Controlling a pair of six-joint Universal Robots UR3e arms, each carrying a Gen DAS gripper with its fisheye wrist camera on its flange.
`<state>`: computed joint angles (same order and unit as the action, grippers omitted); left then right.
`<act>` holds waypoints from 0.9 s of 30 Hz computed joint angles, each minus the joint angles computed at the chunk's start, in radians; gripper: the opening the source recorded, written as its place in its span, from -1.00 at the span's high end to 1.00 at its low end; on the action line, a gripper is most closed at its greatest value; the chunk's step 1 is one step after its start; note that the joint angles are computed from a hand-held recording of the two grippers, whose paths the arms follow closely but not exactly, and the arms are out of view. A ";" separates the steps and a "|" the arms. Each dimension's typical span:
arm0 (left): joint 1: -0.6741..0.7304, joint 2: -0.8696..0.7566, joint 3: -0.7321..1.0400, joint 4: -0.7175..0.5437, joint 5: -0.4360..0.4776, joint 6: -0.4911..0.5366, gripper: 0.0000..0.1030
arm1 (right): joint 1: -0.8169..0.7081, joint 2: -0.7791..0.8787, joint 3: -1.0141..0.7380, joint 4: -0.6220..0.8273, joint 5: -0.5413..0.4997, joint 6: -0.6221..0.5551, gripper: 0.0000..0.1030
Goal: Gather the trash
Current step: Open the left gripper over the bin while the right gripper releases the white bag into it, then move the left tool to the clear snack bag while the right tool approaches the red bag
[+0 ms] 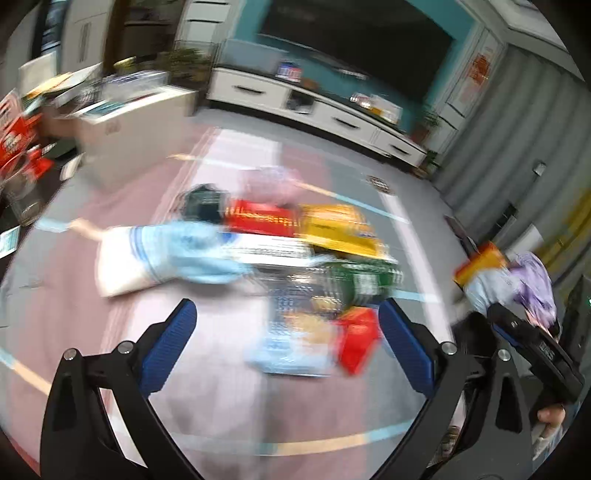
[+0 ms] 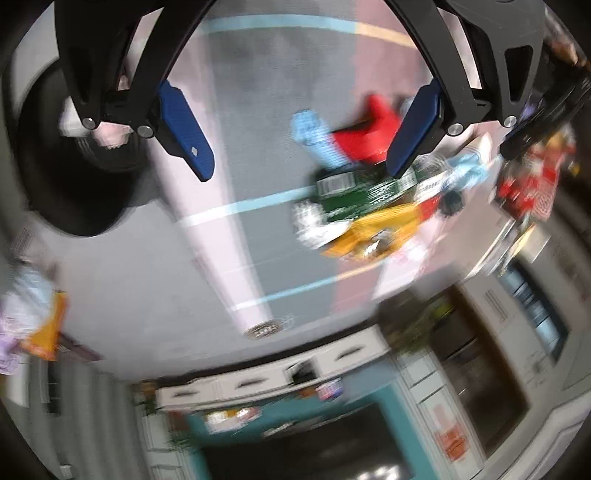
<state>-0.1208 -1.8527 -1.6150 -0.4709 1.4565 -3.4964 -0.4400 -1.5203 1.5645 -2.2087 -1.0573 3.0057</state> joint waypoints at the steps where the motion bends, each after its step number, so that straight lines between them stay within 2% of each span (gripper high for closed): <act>1: 0.033 0.023 -0.048 0.015 -0.009 0.010 -0.91 | 0.045 0.034 -0.023 0.007 -0.001 0.006 -0.75; 3: 0.109 0.057 -0.156 0.077 -0.047 0.039 -0.91 | 0.121 0.084 -0.045 -0.006 -0.019 0.030 -0.71; 6: 0.202 0.075 -0.317 0.215 -0.084 0.026 -0.91 | 0.232 0.203 -0.101 -0.055 -0.093 0.102 -0.68; 8: 0.240 0.060 -0.333 0.191 -0.114 0.015 -0.91 | 0.285 0.268 -0.138 -0.072 -0.167 0.160 -0.61; 10: 0.270 0.052 -0.334 0.177 -0.163 0.032 -0.91 | 0.303 0.324 -0.180 -0.064 -0.195 0.222 -0.55; 12: 0.274 0.061 -0.349 0.191 -0.153 0.027 -0.91 | 0.304 0.350 -0.201 -0.062 -0.189 0.266 -0.51; 15: 0.273 0.075 -0.382 0.229 -0.158 0.033 -0.91 | 0.327 0.381 -0.239 -0.072 -0.253 0.292 -0.45; 20: 0.229 0.028 -0.328 0.207 -0.203 0.021 -0.91 | 0.357 0.404 -0.233 -0.087 -0.265 0.262 -0.41; 23: 0.160 -0.051 -0.233 0.204 -0.205 0.008 -0.91 | 0.391 0.408 -0.215 -0.127 -0.331 0.247 -0.24; 26: 0.101 -0.113 -0.137 0.155 -0.209 0.037 -0.91 | 0.389 0.396 -0.192 -0.136 -0.331 0.232 -0.05; 27: 0.073 -0.142 -0.092 0.133 -0.201 0.047 -0.91 | 0.383 0.391 -0.188 -0.132 -0.323 0.226 0.08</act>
<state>-0.0477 -1.9945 -1.7067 -0.3378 1.2555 -3.4497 -0.0566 -1.1295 1.3762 -2.3407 -1.3800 3.2317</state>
